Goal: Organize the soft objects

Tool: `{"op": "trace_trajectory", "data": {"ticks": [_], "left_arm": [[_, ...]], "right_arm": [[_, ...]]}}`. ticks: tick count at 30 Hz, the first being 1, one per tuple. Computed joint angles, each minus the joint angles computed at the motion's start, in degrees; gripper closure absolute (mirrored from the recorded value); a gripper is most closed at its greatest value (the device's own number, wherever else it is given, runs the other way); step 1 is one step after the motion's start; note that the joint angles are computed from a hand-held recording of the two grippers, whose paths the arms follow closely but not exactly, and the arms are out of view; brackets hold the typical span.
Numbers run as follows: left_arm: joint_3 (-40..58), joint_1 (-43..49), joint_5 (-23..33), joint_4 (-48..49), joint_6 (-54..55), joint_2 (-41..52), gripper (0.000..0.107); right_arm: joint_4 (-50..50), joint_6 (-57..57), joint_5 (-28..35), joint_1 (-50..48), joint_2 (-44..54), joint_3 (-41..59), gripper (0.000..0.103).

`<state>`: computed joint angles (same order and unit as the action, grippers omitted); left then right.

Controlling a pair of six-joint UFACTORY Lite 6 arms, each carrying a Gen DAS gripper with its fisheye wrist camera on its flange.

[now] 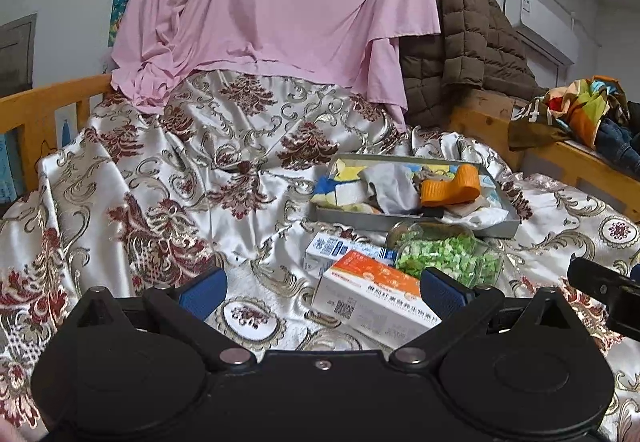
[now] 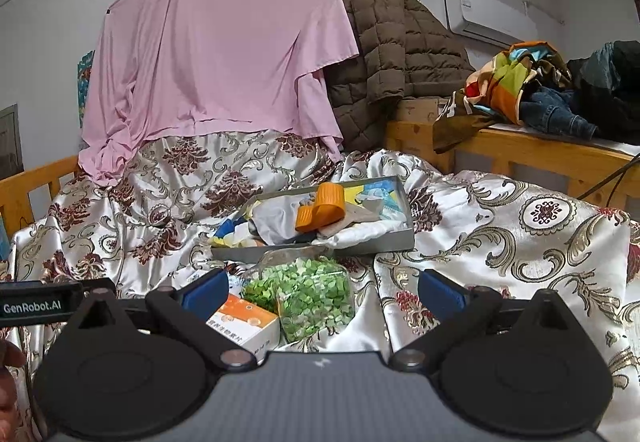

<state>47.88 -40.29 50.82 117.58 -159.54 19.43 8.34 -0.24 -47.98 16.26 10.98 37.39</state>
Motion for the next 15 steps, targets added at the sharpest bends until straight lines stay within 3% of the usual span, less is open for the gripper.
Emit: {"op": "trace_trajectory", "data": {"ticks": [15], "left_arm": [[0.7, 0.2, -0.2, -1.2, 1.1, 2.3, 0.005]], "right_arm": [[-1.6, 0.0, 4.6, -0.3, 2.3, 2.8, 0.0]]}}
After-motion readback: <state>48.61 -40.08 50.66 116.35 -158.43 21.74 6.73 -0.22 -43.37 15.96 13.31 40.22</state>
